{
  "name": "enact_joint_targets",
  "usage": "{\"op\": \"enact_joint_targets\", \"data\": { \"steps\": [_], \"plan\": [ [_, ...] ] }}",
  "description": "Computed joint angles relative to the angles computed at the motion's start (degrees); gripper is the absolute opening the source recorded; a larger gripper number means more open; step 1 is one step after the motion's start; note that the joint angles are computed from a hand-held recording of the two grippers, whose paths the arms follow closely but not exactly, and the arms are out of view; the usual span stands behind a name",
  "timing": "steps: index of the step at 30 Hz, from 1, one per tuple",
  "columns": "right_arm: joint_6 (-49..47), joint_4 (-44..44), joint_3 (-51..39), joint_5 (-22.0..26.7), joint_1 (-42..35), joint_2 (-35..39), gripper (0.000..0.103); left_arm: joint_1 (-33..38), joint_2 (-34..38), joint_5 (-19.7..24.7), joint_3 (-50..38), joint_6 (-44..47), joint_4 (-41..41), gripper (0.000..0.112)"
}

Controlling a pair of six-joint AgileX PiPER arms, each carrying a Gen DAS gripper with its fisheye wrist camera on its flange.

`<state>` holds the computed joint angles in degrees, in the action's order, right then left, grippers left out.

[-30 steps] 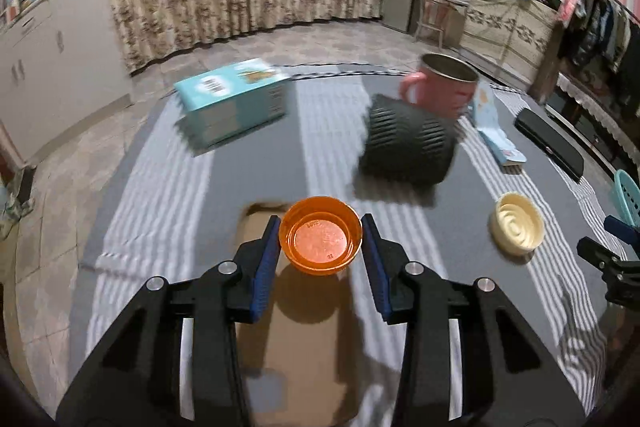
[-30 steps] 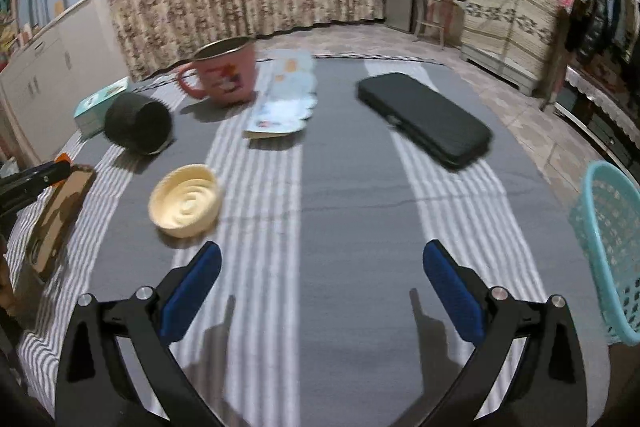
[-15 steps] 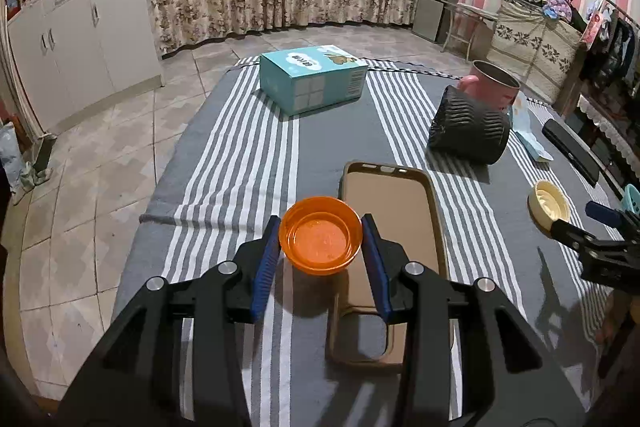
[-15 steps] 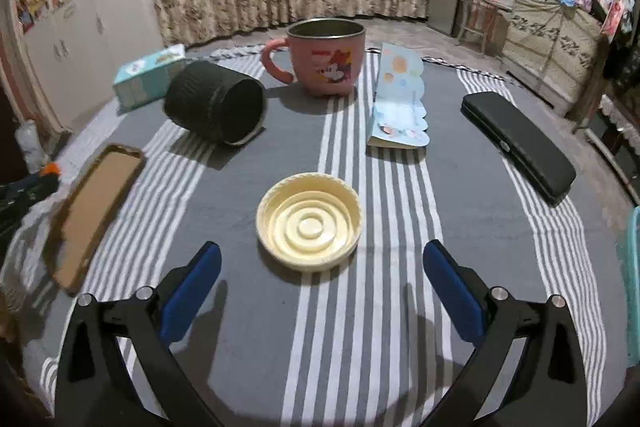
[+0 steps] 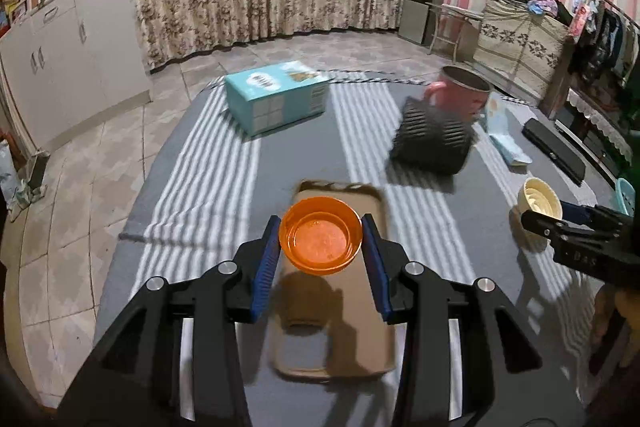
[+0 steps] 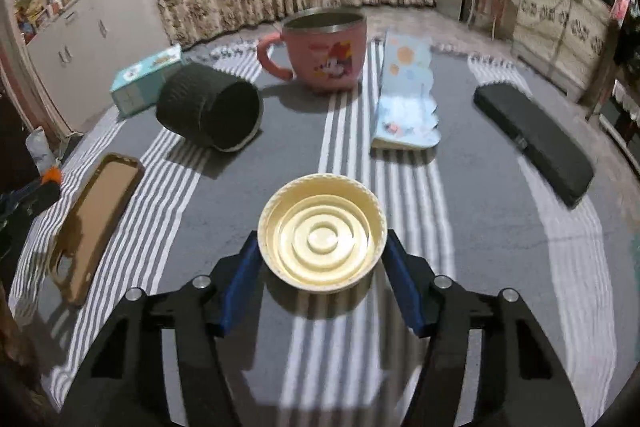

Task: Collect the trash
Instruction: 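Carry both lids over the blue basket and open both tools to drop them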

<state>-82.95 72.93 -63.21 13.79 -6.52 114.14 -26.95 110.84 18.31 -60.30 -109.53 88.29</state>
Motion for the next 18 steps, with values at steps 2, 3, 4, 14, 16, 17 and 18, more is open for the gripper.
{"op": "enact_joint_targets", "data": {
  "steps": [2,3,4,14,16,17,18],
  "plan": [
    [-7.8,6.4,1.8,0.9,-2.6,-1.9,0.061,-2.2,1.0,1.2,-2.6,3.9,-4.3,0.039],
    [-10.9,8.7,2.8,2.0,-4.9,-3.0,0.061,-2.8,1.4,1.4,-3.5,5.3,-5.7,0.039],
    [-12.8,9.9,3.5,3.1,-7.1,-4.0,0.061,-4.1,2.3,2.0,-5.6,7.9,-8.5,0.039],
    [-20.8,11.4,0.0,11.2,-34.6,-7.0,0.061,-14.5,13.9,6.6,-29.4,31.3,-30.1,0.039],
    [-18.9,9.5,-2.7,11.6,-38.4,-6.0,0.061,-16.6,17.3,8.2,-36.3,37.2,-35.1,0.039],
    [-16.9,7.2,-5.0,12.4,-40.6,-5.0,0.061,-17.3,18.7,8.9,-39.1,39.5,-37.0,0.039],
    [-17.1,7.1,-6.2,12.6,-42.1,-4.4,0.061,-18.6,21.1,10.2,-44.0,43.2,-40.0,0.039]
  ]
}}
